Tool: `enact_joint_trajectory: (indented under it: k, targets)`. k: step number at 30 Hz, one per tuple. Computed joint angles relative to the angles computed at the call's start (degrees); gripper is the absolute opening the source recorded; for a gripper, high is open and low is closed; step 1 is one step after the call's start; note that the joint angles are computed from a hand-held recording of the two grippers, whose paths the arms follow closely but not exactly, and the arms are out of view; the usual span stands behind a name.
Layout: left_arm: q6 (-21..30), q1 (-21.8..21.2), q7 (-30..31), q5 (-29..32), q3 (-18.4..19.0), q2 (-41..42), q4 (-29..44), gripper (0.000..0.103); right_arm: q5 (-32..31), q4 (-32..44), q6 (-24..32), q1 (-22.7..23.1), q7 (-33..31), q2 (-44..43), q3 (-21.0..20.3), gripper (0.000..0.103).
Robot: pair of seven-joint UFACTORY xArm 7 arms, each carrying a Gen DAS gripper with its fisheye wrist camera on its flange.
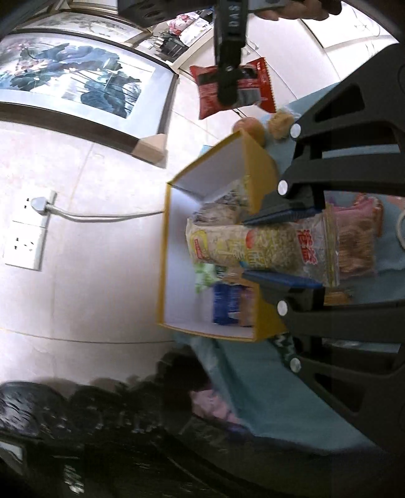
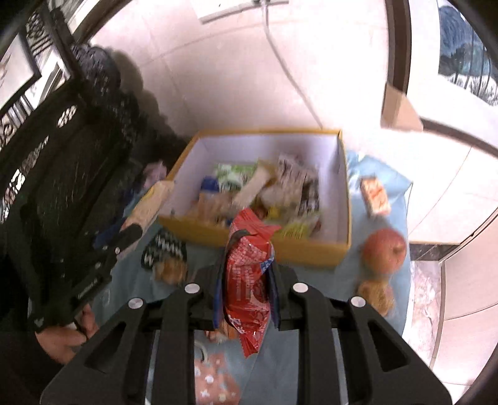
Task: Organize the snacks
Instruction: 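Carry the stick and red bag over the yellow box and release both, then grasp the pink cracker bag with the left gripper while the right grasps the red biscuit pack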
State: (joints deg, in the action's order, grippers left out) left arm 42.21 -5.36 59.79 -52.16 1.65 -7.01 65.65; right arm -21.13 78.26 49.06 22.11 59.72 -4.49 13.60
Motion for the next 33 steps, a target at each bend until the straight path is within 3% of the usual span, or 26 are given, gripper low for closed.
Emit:
enact_joint_trajectory:
  k: [10,11,12,13,14,16,20,25,29,33]
  targets:
    - [-4.6,-0.2,-7.2,4.9,-4.3,11.4,16.3,0.030,-4.1,16.4,3.5,-0.8,-3.7,10.5,-4.1,0.024]
    - [-5.5,-0.4,-9.5,7.3,-4.9,13.4,19.0,0.042,-4.7,18.2,3.6,-0.5,-3.9,11.8,-4.8,0.024]
    - [-5.1,-0.4,-12.0,10.2,-5.3,15.0,21.0,0.084,-5.7,20.9,5.6,-1.1,-4.4,13.6,-4.3,0.037]
    - [-5.2,-0.7,-16.2,14.6,-5.4,16.6,22.8,0.098,-7.4,24.9,10.0,0.8,-5.0,16.2,-6.1,0.051]
    - [-6.6,-0.8,-19.2,17.4,-5.5,17.3,23.2,0.101,-9.6,26.7,13.1,3.7,-4.7,17.5,-9.1,0.063]
    - [-7.2,0.5,-19.3,18.1,-6.5,17.4,22.8,0.101,-9.6,24.0,12.0,2.5,-3.6,15.8,-7.9,0.063]
    - [-9.5,3.3,-11.5,12.0,-7.4,11.9,14.3,0.101,-6.9,13.2,6.7,2.0,-1.9,10.3,-6.7,0.063]
    - [-6.6,2.8,-2.4,3.7,-4.5,3.7,1.3,0.101,-1.3,-0.8,-0.4,1.8,1.1,4.8,-3.6,0.063]
    - [-5.7,0.5,3.7,4.8,-2.3,-2.6,-11.6,0.101,4.2,-9.1,-5.5,1.9,4.0,3.9,-1.9,0.064]
    - [-7.9,-1.6,4.6,6.8,-1.0,-3.7,-17.6,0.101,5.4,-12.3,-8.7,2.1,6.9,5.3,-1.4,0.065]
